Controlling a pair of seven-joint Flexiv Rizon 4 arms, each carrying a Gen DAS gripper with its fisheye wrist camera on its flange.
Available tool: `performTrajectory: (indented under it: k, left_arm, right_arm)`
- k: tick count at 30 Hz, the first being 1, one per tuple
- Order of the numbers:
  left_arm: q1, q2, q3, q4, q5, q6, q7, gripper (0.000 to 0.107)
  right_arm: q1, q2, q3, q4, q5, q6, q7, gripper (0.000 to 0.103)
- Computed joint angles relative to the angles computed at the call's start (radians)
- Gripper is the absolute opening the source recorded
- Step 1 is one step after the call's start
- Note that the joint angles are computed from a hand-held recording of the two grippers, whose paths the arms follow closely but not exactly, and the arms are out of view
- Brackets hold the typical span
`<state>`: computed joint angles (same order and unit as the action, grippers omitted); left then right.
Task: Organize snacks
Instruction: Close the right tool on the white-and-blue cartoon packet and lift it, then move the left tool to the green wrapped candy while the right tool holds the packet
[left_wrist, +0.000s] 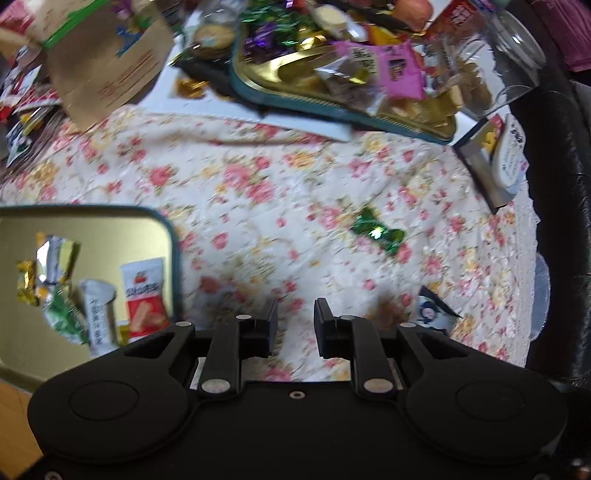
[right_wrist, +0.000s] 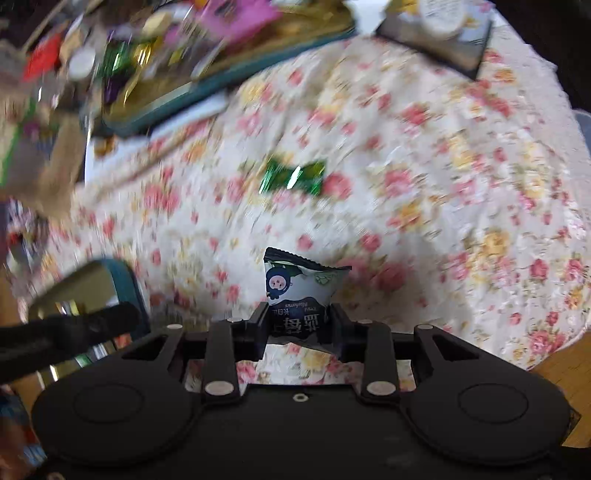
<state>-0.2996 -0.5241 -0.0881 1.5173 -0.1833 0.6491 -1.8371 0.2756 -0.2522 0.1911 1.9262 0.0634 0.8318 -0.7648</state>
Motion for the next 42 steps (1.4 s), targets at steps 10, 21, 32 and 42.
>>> performTrajectory:
  k: [10,21,32,42]
  left_arm:
    - [-0.074,-0.154,-0.009,-0.146,0.02,0.09,-0.069,0.028]
    - [-0.114,-0.27,0.003,-0.249,-0.023,0.114,-0.258,0.028]
    - [-0.136,-0.365,0.0,-0.374,0.009,0.008,-0.345,0.028]
    - [-0.11,-0.366,-0.023,-0.361,-0.034,-0.041,-0.299,0.005]
  right_arm:
    - [-0.071,0.111,-0.029,0.055,0.055,0.037,0.025,0.035]
    - [-0.106,0.158,-0.035,0.063,0.18,0.031,-0.066,0.035]
    - [-0.102,0.172,-0.041,0.081,0.156,0.04,-0.06,0.036]
    - [-0.095,0.171,-0.044,0.09,0.101,0.043,-0.02,0.036]
